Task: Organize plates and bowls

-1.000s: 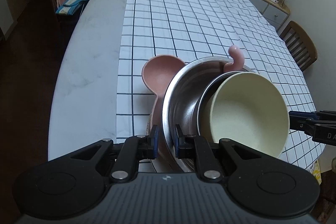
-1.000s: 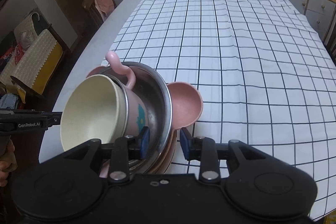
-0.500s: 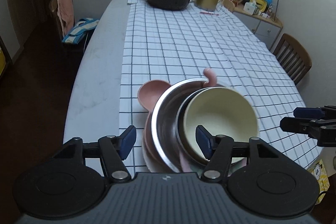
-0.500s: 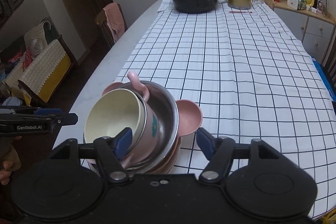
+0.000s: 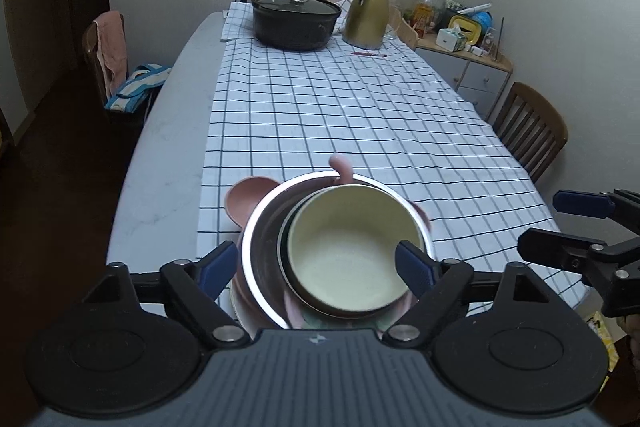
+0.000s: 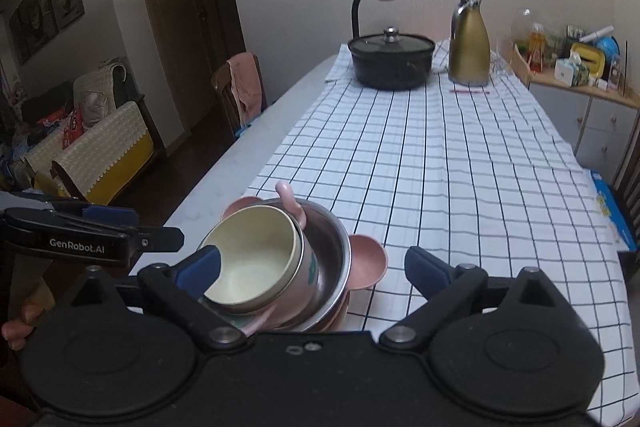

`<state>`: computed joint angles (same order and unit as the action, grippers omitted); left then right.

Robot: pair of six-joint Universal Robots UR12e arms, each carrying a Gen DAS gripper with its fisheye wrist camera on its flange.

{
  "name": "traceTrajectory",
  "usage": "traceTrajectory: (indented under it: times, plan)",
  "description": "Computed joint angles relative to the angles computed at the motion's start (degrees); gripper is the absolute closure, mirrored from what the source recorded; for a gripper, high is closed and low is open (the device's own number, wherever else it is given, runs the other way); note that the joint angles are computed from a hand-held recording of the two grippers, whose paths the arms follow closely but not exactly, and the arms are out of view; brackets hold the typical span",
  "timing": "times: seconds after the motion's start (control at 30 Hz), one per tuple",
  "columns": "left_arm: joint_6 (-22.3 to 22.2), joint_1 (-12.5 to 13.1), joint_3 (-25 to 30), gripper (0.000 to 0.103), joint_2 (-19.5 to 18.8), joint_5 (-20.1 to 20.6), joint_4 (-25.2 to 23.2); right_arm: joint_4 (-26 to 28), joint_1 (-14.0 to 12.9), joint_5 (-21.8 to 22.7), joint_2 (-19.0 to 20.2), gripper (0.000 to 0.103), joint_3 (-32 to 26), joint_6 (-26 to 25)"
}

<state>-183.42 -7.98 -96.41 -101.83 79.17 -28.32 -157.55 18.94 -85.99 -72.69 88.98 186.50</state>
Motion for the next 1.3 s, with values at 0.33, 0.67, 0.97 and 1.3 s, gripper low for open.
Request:
traceTrajectory:
  times: [0.33, 0.67, 0.97, 1.3]
  plan:
    - [-3.5, -1.1, -3.3, 0.000, 2.4, 0.9, 6.5, -3.9, -0.3, 0.5, -1.7, 0.000, 2.3, 0.6]
    - [-5.1, -3.2, -5.1, 0.000, 4.6, 4.0, 8.1, -6.1, -0.9, 2.2, -3.8, 0.000, 5.1, 0.9]
    - [-7.2, -4.7, -5.4, 0.000, 5.2, 5.4, 8.0, -7.4, -1.9, 4.7, -5.0, 0.000, 6.5, -0.1]
    - [-8.4, -5.5, -5.8, 0.000, 5.3, 5.1, 9.3, -7.3, -2.5, 5.9, -5.6, 0.000, 7.1, -0.6]
